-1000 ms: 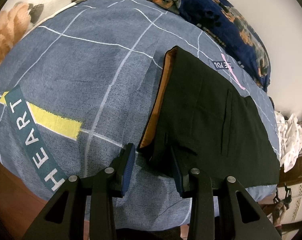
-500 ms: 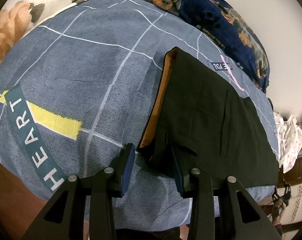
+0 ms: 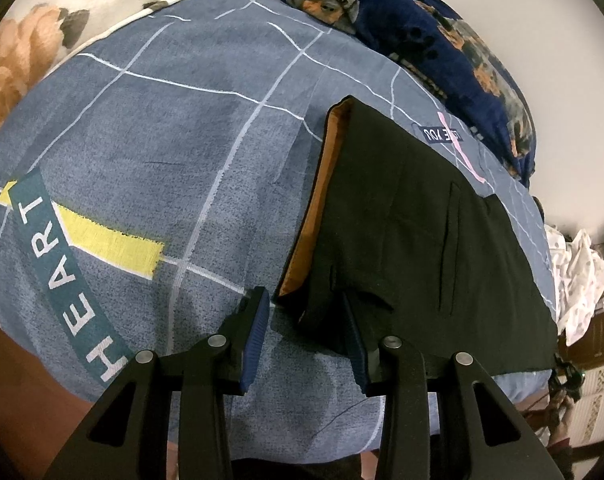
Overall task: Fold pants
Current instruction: 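Open the left gripper and lift it off the waistband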
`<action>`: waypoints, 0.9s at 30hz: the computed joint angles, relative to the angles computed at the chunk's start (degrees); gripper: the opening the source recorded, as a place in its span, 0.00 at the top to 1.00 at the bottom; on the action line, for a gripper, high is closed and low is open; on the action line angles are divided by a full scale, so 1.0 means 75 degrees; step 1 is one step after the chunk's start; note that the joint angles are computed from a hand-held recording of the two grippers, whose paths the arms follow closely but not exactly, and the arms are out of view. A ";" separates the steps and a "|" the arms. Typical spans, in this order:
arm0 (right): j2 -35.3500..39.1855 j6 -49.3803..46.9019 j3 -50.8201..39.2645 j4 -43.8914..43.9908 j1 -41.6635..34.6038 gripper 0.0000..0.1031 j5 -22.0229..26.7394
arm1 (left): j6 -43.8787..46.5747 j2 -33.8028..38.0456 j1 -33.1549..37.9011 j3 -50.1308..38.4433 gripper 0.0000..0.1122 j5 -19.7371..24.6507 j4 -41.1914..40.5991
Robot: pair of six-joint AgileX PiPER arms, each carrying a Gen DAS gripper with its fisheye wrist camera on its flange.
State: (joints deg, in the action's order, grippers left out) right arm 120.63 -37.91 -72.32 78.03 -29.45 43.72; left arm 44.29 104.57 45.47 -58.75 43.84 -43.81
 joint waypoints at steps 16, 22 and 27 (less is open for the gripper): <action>-0.1097 0.0060 0.0115 -0.0336 0.0735 0.87 -0.0886 | 0.0031 -0.1795 -0.1789 0.0489 0.63 -0.1071 0.0411; -0.1434 -0.0247 0.0237 0.0059 0.1197 0.87 -0.0723 | -0.0322 -0.1640 -0.3130 0.0523 0.60 -0.1353 0.0556; -0.1625 -0.0260 0.0082 0.0037 0.2011 0.87 -0.0550 | -0.0608 -0.1576 -0.3571 0.0616 0.58 -0.1441 0.0784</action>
